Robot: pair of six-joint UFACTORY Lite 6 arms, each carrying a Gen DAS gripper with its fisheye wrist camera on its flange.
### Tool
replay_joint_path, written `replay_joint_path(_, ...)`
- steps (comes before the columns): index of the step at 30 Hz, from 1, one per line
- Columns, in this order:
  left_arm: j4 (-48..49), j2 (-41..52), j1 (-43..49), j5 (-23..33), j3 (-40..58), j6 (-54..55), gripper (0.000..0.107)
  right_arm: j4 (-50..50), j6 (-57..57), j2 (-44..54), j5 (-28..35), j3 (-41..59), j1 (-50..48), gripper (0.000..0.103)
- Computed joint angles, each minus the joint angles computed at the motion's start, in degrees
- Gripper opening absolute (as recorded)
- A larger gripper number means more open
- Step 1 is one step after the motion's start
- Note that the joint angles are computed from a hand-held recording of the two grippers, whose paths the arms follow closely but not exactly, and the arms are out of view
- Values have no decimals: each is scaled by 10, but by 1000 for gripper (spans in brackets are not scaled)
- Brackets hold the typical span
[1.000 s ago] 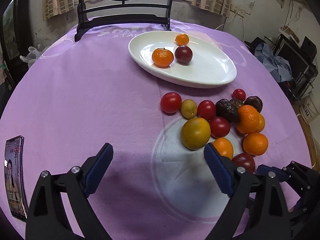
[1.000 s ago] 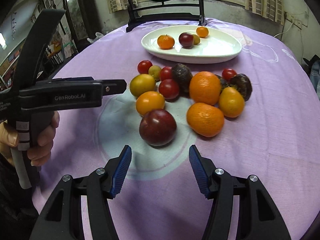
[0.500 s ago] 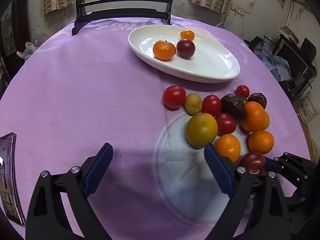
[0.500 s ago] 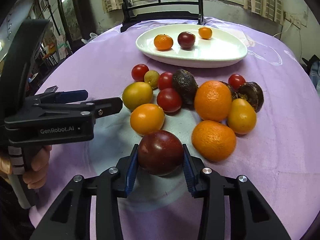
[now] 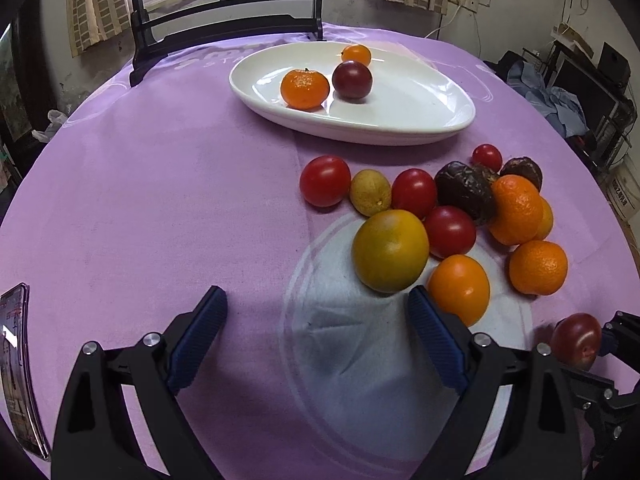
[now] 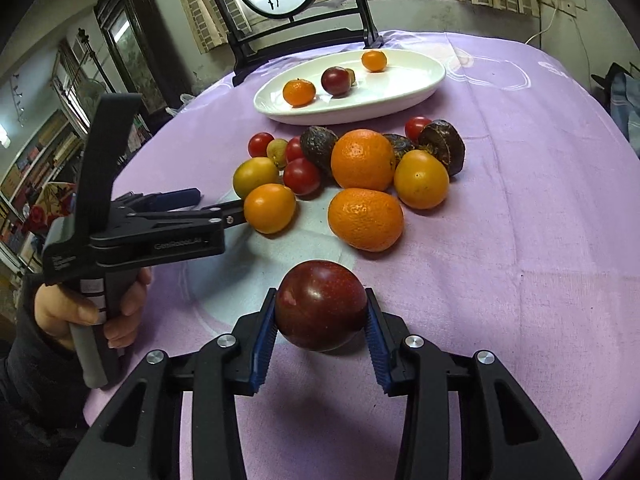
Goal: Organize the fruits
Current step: 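Grasp a dark red plum with the right tool while the left tool grasps a yellow-green fruit, then carry plum and yellow-green fruit onto the white plate and open both tools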
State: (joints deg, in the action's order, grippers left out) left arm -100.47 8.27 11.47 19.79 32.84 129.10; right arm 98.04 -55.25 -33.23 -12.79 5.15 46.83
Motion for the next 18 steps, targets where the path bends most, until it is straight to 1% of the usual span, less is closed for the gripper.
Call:
replay_joint_path(3, 36, 4, -17, -4, 14, -55, 85, -4, 4, -31, 4, -16, 3, 42)
replay_joint_path(4, 60, 5, -21, 0, 21, -83, 77, -5, 3, -37, 6, -18, 3, 42)
replay_joint_path(5, 90, 7, -27, 7, 30, -118, 66, 2, -6, -44, 6, -21, 4, 42)
replay_joint_path(6, 99, 8, -32, 15, 35, -129, 60, 0, -4, -50, 9, -23, 4, 42)
replay_joint_path(7, 102, 13, -36, 28, 40, -128, 44, -3, -5, -58, 17, -27, -2, 42)
replay_joint_path(8, 99, 20, -45, 31, 46, -121, 38, 6, -18, -71, 26, -32, -10, 42)
replay_joint_path(10, 60, 13, -61, 14, 38, -83, 37, 73, -84, -93, 21, -37, -10, 42)
replay_joint_path(11, 63, 6, -64, 7, 33, -86, 37, 103, -115, -102, 18, -39, -9, 42)
replay_joint_path(12, 91, 0, -62, 8, 30, -111, 37, 139, -150, -115, 13, -43, -6, 42)
replay_joint_path(15, 220, -13, -31, 44, 30, -224, 37, 230, -245, -145, 11, -52, -16, 42)
replay_joint_path(17, 262, -30, -15, 57, 24, -253, 37, 271, -292, -150, 14, -51, -29, 42)
replay_joint_path(18, 274, -38, -10, 60, 20, -260, 37, 271, -293, -147, 11, -47, -28, 42)
